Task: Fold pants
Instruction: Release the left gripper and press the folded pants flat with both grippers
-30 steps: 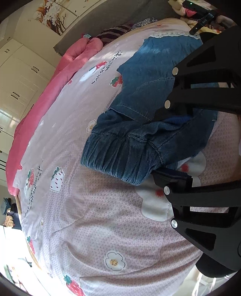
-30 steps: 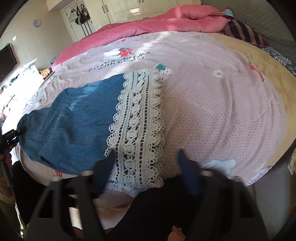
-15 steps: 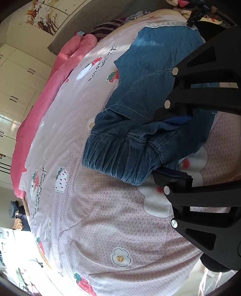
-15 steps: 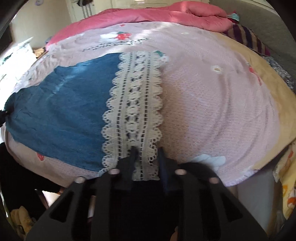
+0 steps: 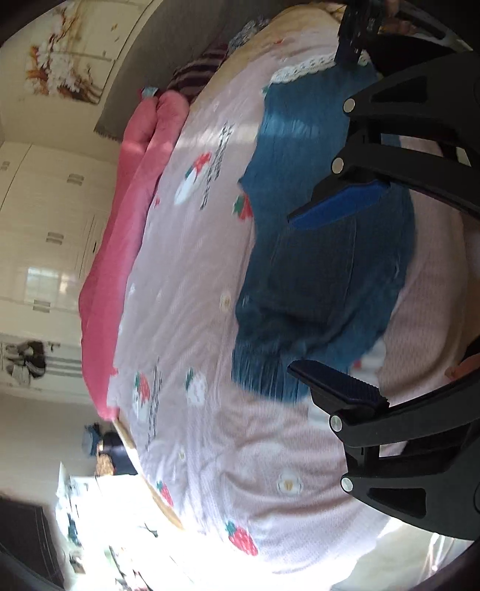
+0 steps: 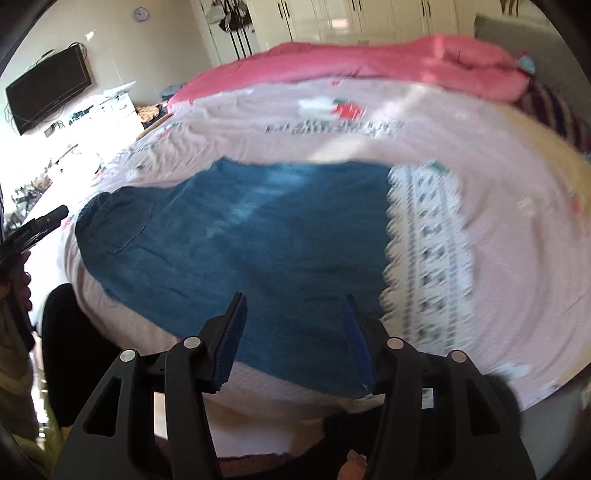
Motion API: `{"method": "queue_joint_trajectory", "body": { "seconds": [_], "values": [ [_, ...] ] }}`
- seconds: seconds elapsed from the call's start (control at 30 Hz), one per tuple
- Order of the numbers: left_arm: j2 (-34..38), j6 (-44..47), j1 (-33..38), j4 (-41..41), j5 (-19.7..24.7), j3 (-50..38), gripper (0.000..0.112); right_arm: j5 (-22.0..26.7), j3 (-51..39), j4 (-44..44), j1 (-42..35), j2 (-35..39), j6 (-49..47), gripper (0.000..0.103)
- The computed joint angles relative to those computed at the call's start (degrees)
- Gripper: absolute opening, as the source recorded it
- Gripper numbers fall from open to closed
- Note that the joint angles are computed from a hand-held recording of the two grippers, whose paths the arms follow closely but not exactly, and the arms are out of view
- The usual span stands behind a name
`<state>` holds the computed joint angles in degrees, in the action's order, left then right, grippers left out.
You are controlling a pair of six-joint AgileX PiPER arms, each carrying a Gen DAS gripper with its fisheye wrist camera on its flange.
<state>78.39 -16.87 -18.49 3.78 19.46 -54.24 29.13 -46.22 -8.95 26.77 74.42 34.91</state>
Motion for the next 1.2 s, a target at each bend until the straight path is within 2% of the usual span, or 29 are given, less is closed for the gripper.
{"method": "queue_joint_trajectory", "body": {
  "seconds": [0.07, 0.17, 0.2, 0.3, 0.37, 0.4, 0.47, 0.53, 0.6, 0.67, 0.8, 0.9, 1.03, 1.2],
  "values": [
    [4.13, 5.49, -4.17, -4.79, 0.13, -1.97, 0.066, 1.25, -0.04, 3.83, -0.92, 2.07, -1.90, 0.051],
    [9.95, 5.75, -7.76, -4.93, 0.22, -3.44, 0.066, -1.67, 2.27, 9.91, -2.64, 2.16, -6.58, 0.052],
    [12.19, 4.20, -8.59, -3.38, 1.19, -4.15, 0.066, -2.10, 2.57, 11.04, -3.08, 2.00, -7.66, 0.051],
    [15.81, -2.33, -9.91, 4.19, 0.43, -3.49, 0.066, -2.89, 3.06, 10.21, -2.62, 2.10, -6.83, 0.052],
    [15.63, -4.96, -10.21, 7.36, -0.72, -2.24, 0.066, -3.64, 4.01, 10.91, -2.48, 0.35, -7.31, 0.055],
    [15.53, -4.85, -10.50, 7.89, 0.45, -2.72, 0.066, -4.34, 4.91, 12.32, -2.75, -1.12, -8.25, 0.056],
    [14.61, -0.23, -10.31, 3.44, 3.49, -4.28, 0.071, -4.56, 6.39, 12.35, -3.87, -4.54, -8.01, 0.056],
    [11.91, 7.82, -9.43, -4.75, 3.19, -4.18, 0.079, -3.30, 7.24, 9.23, -5.73, -8.81, -5.18, 0.058],
    [10.86, 9.92, -10.33, -6.24, 3.95, -6.15, 0.084, -1.50, 8.13, 8.54, -8.47, -13.10, -4.39, 0.066],
    [11.16, 11.90, -11.50, -7.81, 3.86, -8.01, 0.090, -0.20, 8.46, 8.09, -10.45, -15.34, -4.23, 0.069],
    [16.25, 12.67, -16.29, -5.97, 8.48, -18.22, 0.093, 1.32, 9.76, 4.58, -11.14, -17.30, -1.33, 0.076],
    [21.47, 20.06, -18.94, -9.95, 11.23, -27.63, 0.093, 1.17, 11.04, 5.11, -11.80, -17.90, -1.54, 0.078],
    [30.46, 26.25, -22.32, -11.17, 16.52, -42.00, 0.093, -0.61, 11.56, 6.29, -12.26, -16.35, -2.17, 0.078],
    [44.21, 33.03, -23.91, -15.63, 27.74, -63.48, 0.093, -3.11, 12.85, 13.42, -15.67, -14.03, -9.02, 0.078]
  ]
}}
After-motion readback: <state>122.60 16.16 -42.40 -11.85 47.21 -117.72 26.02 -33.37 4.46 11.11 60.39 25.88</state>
